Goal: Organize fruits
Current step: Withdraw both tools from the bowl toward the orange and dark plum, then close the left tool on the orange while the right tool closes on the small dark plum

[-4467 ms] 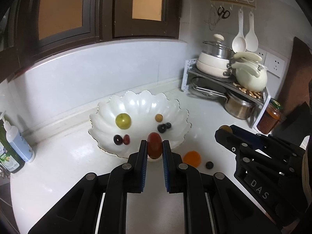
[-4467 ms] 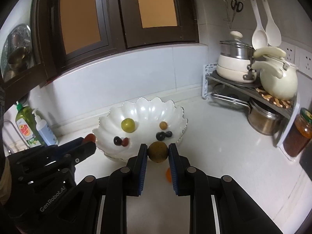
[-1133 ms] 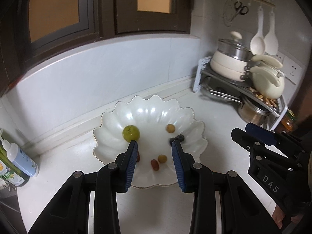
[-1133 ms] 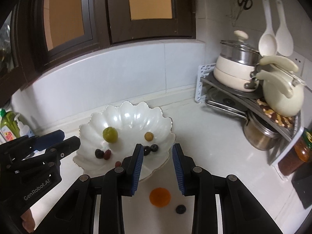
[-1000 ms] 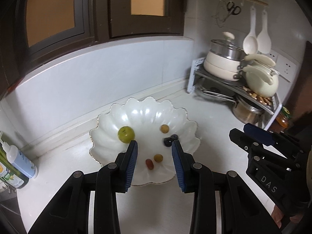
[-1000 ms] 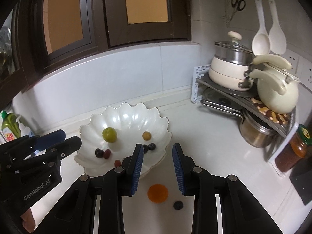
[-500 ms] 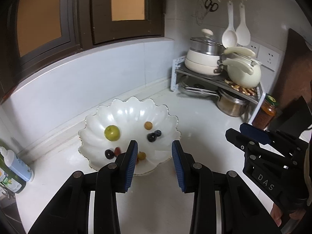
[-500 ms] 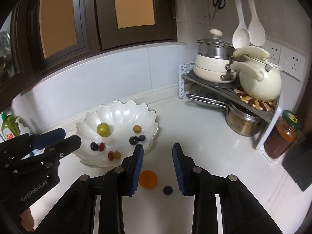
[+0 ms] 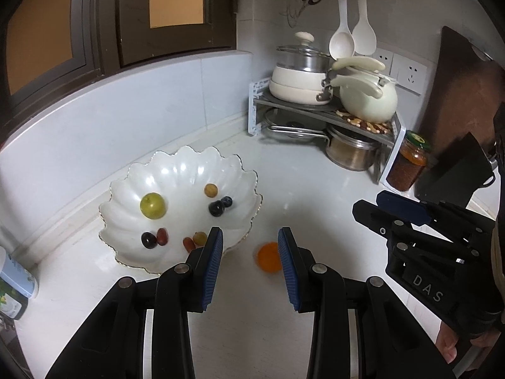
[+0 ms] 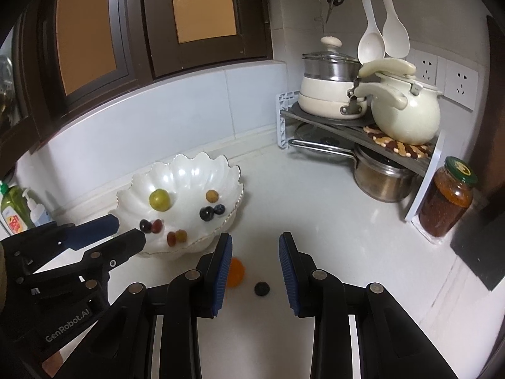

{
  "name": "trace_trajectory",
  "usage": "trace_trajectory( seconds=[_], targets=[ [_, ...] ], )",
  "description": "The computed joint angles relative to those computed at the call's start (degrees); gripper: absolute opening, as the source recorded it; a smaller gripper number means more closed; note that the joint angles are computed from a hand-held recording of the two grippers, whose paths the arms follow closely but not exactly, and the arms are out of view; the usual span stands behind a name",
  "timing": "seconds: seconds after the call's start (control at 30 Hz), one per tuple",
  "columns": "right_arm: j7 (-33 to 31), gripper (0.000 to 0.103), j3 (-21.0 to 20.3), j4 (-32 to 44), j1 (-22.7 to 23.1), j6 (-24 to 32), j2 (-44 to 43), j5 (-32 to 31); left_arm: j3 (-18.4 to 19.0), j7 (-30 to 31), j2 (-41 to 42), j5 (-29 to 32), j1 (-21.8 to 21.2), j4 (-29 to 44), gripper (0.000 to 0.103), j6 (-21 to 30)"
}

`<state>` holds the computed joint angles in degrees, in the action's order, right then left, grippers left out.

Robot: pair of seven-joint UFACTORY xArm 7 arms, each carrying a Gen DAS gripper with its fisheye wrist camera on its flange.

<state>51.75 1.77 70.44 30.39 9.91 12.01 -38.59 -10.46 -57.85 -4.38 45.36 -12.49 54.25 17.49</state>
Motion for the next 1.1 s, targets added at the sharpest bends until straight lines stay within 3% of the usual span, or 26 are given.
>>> trace_trajectory(
  seconds=[0.3,0.57,1.1],
  targets=[
    [1.03,0.032,-0.21,-2.58,-0.23,-1.39,-0.28,-0.40,0.24,1.73,1.17,-1.57,-0.93,-1.25,0.036,-1.31],
    [2.11,0.032,-1.26,-4.72,0.39,-3.28,-0.15,-0.54,0.69,-1.41,2.18,1.98,-1.38,-2.47,0.036,-3.78],
    [-4.39,0.032,-0.81,-5.01,0.44,-1.34,2.91,6.41,2.85,-5.96,5.59,8.99,-3.43,-3.33,0.036,-6.51]
  ],
)
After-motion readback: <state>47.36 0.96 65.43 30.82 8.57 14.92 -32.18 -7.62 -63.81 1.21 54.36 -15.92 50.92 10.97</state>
